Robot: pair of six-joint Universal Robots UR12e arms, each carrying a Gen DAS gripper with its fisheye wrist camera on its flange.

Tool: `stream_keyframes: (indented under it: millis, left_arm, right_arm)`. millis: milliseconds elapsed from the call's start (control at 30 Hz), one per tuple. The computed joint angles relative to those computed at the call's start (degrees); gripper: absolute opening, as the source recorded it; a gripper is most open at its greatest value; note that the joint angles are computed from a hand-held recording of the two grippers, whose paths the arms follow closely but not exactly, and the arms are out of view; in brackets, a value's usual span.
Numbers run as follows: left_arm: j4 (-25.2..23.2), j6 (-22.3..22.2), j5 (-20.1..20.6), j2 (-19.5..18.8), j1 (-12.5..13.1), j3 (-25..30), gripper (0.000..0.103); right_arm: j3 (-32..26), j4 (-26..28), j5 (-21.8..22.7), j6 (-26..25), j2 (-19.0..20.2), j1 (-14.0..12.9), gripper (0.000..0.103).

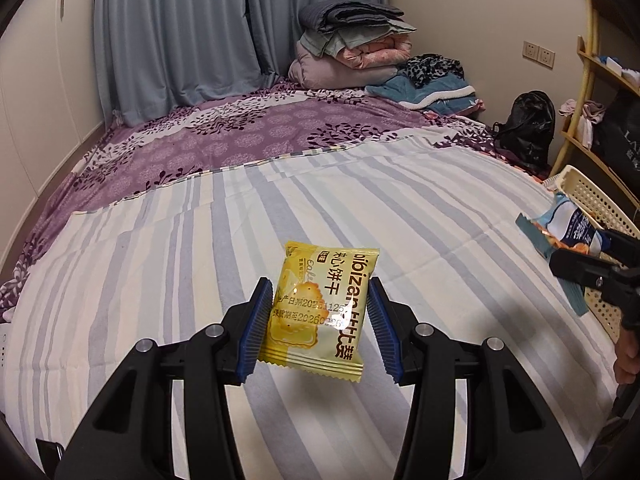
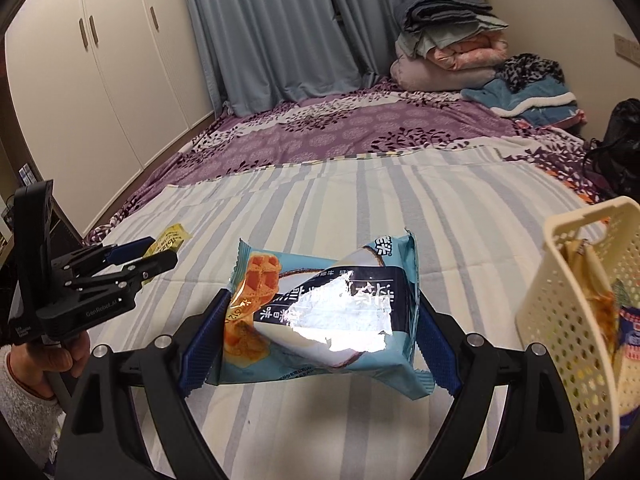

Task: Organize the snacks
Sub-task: 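Carry the pastry bag with the right gripper and drop it into the basket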

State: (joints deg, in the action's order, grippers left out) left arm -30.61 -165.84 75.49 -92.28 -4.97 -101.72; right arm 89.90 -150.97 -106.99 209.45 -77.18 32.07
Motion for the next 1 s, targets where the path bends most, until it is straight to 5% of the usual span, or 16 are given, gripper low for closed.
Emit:
stream_keyframes:
  millis: [633,1000]
  left_arm:
    - [0.07,-0.25,-1.22,3.03,-2.03,-2.49,0.050]
    - [0.22,1.00,-1.92,3.13,-3.27,-2.16,0.050]
  right_arm:
    - [6.56,-3.26,-8.96,3.23,-6.41,1.06,0.085]
    - [10.79,-0.88,-15.47,7.67,-10.79,0.67,0.085]
